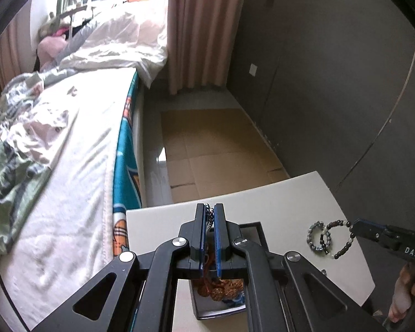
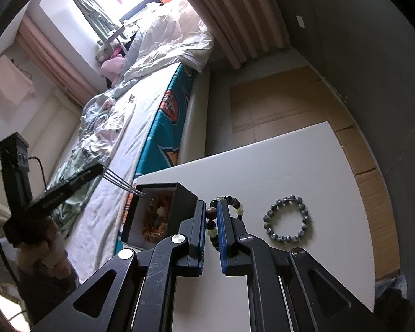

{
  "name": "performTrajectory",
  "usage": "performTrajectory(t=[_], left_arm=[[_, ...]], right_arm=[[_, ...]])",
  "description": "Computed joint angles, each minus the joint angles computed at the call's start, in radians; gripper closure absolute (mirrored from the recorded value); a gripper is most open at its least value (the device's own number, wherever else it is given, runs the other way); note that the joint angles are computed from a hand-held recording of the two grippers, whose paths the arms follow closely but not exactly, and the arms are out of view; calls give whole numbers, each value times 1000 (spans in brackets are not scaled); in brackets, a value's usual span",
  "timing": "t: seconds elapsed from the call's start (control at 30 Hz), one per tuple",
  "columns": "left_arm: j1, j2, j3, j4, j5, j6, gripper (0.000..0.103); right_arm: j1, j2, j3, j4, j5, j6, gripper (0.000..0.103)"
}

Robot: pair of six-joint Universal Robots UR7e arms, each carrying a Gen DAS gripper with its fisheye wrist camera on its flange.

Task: Organize jewelry
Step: 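Carry the chain over the box with the left gripper while the right gripper carries the bracelet, then open both grippers over the black box to drop chain and bracelet, then move the left gripper to the small silver ring and grasp it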

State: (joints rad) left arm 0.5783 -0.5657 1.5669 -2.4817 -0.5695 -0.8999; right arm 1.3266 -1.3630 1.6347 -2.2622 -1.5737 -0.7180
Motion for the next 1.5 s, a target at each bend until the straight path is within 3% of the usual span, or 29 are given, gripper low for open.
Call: performTrajectory(t=[0.3,0.43,0.5,0.57,0.63,0.97,1.03,1.1,1.13,1.33,1.37,1.5], left_arm=[[45,-2,-7,41,-125,-51,97],[46,-25,21,42,-129,-86,95],[47,-40,44,-3,-150,-80,84],[39,-55,70,-48,-140,-82,60],[29,-64,82,-49,-114,-88,45],[14,-112,142,-70,-73,-134,18],[13,-115,146,-72,-67,-135,12],[11,-116,151,-79,-66,-133,12],[11,-115,151,-82,-67,-131,12],[9,-93,128,-98,-79,-88,11],[8,-89,123,-105,-82,-80,11],[5,-63,95,-114,-95,-50,11]], right_arm=[[19,-3,36,-29,28,-2,93],[32,-10,64,-45,46,-9,93],[38,-12,76,-52,55,-9,93],[42,-9,81,-47,65,-9,93],[45,-4,83,-42,74,-6,93],[80,29,94,2,156,-15,93],[96,43,94,-8,124,-2,89],[91,46,91,9,125,3,66],[88,43,97,-7,114,8,62],[68,13,84,3,91,19,60],[66,7,84,1,81,20,56],[43,-22,72,-21,46,47,28]])
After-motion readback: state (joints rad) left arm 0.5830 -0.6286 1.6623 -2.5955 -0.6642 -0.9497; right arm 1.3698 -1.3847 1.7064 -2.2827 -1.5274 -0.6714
